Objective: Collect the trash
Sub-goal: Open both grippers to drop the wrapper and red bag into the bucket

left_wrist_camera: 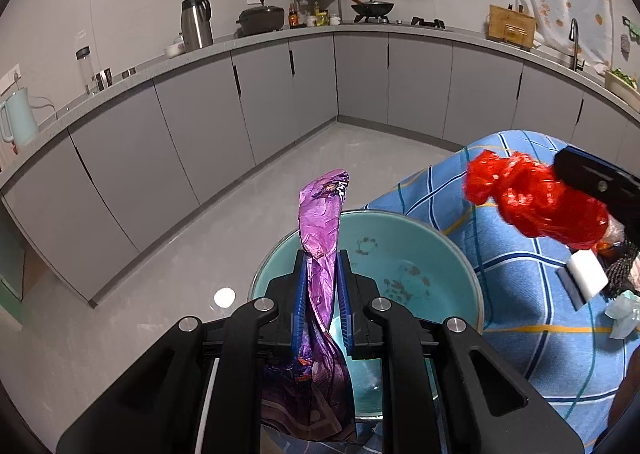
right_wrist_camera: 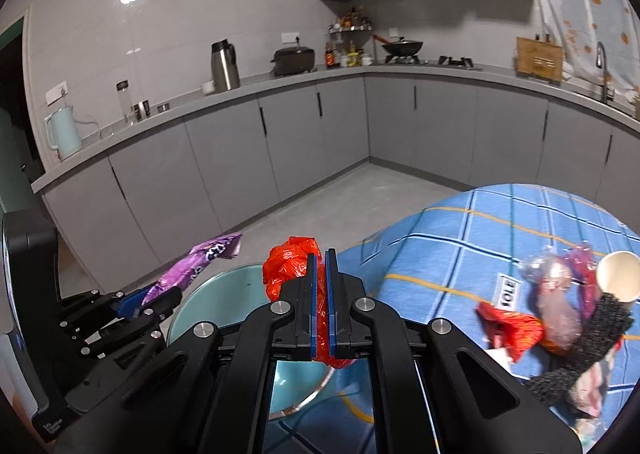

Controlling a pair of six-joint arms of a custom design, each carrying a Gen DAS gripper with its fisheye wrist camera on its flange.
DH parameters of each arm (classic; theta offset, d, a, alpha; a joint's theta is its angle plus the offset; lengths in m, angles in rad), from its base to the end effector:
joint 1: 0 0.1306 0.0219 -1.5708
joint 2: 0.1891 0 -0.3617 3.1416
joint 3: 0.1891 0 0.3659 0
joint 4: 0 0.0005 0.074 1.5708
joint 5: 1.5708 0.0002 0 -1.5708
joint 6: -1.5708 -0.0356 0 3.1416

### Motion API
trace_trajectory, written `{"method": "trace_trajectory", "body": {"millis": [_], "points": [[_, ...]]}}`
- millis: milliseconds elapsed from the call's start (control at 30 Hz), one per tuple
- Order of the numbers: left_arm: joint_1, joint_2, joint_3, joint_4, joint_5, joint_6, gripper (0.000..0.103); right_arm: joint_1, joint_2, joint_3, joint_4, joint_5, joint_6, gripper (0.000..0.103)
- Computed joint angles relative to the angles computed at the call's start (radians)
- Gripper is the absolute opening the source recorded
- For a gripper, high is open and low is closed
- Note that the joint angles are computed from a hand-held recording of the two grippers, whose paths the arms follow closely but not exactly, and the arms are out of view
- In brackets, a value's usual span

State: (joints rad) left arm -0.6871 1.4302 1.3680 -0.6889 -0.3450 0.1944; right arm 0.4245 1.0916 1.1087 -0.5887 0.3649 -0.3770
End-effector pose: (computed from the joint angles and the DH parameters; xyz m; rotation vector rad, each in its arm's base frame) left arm 0.3808 -0.2975 0.3956 0.3857 2.2360 -0.0628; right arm 0.3466 0.1422 0.4253 0.1609 2.0957 0.0900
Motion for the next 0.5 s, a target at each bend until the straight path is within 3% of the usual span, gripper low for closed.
{"method": "trace_trajectory", "body": {"millis": [367, 400, 500], "points": [[0.031, 0.035, 0.008, -0.015, 0.056, 0.011, 0.018, -0.019, 0.112, 0.026, 0.034, -0.100, 0.001, 0.005], [0.030, 0.036, 0.007, -0.016, 0.055, 0.010, 0.020, -0.024, 0.116, 0.023, 0.042, -0.114, -0.001, 0.006], [0.025, 0.036, 0.007, -0.014, 0.040, 0.006, 0.040, -0.035, 0.121, 0.014, 0.051, -0.123, -0.017, 0.011]]}}
